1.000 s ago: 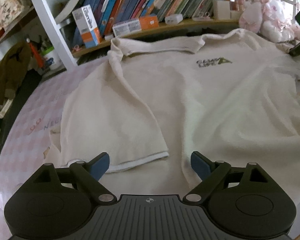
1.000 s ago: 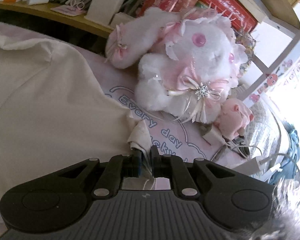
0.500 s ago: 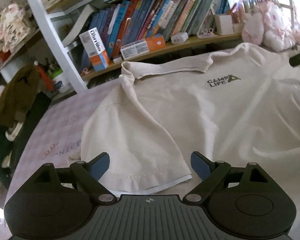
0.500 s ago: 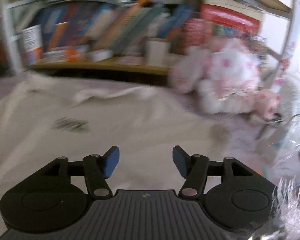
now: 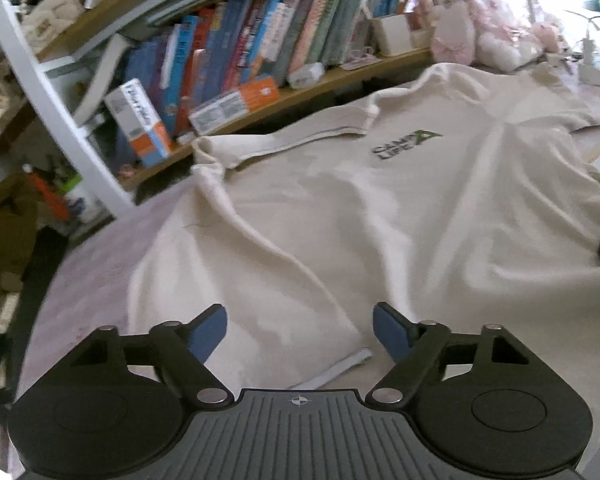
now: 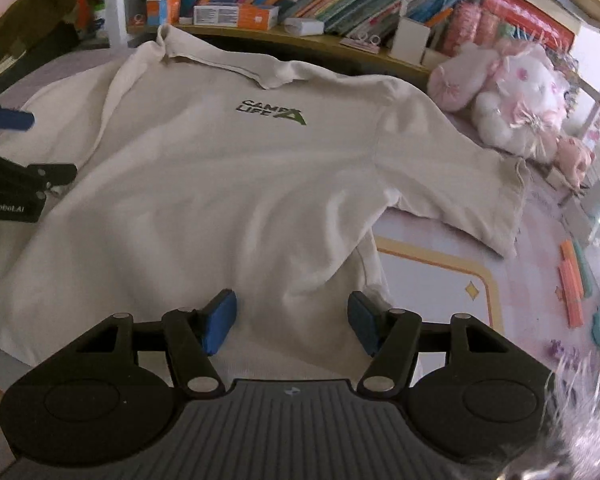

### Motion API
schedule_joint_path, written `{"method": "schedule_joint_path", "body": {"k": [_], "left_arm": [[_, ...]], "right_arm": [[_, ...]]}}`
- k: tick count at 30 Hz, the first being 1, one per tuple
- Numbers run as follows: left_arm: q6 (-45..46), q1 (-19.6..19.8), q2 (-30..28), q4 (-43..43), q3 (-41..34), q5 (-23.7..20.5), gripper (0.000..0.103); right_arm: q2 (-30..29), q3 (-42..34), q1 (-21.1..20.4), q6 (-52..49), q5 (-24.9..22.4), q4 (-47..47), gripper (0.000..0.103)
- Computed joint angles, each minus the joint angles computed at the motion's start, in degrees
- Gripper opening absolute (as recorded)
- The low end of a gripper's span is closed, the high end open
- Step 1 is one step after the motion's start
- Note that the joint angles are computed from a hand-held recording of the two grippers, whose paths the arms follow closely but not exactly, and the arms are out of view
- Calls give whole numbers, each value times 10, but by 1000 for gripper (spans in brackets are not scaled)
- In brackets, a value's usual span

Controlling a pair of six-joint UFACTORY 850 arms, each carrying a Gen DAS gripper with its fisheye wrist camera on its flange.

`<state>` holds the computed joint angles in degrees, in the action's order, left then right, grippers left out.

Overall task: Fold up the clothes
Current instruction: 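Grasp the shirt hem with the left tool and tug it to smooth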

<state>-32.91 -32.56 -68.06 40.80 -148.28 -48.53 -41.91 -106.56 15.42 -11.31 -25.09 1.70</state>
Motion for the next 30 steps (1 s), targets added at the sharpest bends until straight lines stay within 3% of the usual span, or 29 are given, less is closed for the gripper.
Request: {"method": "schedule_joint_path", "body": {"k": [2, 4, 12, 17, 19, 22, 26, 30], "left_arm": [[16, 1, 7, -15, 14, 14, 75], [44, 1, 3, -29, 10, 9, 64], [14, 18, 83, -47, 146, 73, 59], [54, 31, 80, -104, 144, 109, 34], [64, 43, 72, -162, 124, 105, 15], [84, 68, 87, -257, 137, 129, 11], [20, 96, 103, -206, 127, 139, 8], [-22, 138, 81, -132, 50, 92, 8]], "right_arm": [[-1, -1, 0, 20, -4, -8, 61], [1, 1, -1, 36, -5, -10, 61], [4, 5, 2, 91, -6, -46, 64], [3, 3, 3, 113, -6, -59, 65], [2, 2, 4, 120, -8, -64, 65], [2, 2, 5, 129, -8, -69, 65], [1, 0, 7, 148, -13, -82, 65], [-1, -5, 9, 168, -20, -97, 65]]}}
